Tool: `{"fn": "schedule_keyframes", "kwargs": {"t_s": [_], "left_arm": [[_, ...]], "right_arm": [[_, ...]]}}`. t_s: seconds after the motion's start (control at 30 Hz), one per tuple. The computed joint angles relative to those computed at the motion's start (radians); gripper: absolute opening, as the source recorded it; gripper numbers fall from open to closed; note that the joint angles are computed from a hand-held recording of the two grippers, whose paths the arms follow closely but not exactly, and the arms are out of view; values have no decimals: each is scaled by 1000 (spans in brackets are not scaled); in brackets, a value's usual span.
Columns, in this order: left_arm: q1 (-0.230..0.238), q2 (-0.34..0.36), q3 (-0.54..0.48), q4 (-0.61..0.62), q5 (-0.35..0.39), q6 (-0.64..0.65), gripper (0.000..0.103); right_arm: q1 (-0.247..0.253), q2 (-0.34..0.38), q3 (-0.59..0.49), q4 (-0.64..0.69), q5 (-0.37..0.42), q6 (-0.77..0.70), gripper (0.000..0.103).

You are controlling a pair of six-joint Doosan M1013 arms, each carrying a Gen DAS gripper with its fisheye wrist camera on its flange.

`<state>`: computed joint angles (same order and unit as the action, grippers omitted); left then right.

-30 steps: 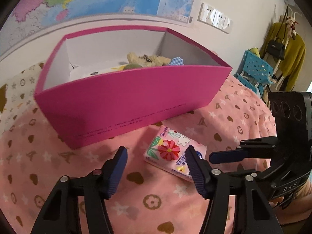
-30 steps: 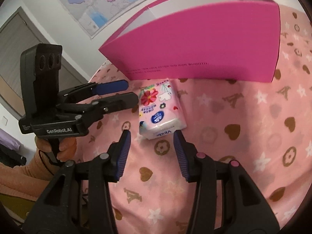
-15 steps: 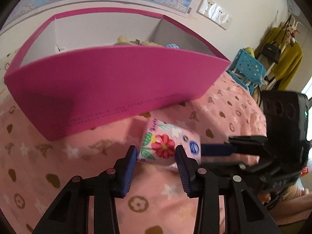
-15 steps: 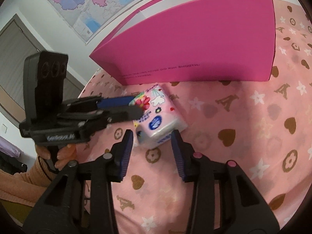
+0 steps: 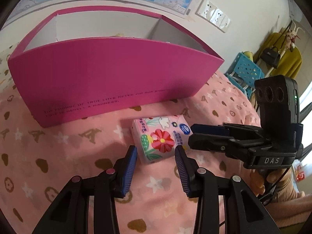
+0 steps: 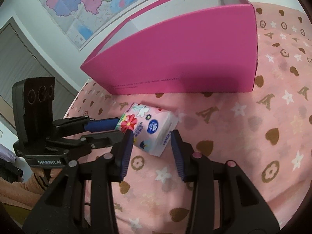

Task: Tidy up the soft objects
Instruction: 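Close the right gripper on the floral tissue pack and lift it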

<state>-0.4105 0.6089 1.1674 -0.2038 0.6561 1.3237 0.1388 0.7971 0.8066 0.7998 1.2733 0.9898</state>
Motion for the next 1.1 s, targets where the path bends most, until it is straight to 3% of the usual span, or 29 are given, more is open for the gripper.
{"fn": "schedule_keyframes", "kwargs": {"t_s": [0.27,1.1], "left_arm": [[-8,5,-11,11,18,-2,35],[-34,-34,22,75,-36,-38,35]], "right_arm": [[6,1,-5,-25,-5,-4,35],[-2,-54,61,1,-65,-99,36]]}}
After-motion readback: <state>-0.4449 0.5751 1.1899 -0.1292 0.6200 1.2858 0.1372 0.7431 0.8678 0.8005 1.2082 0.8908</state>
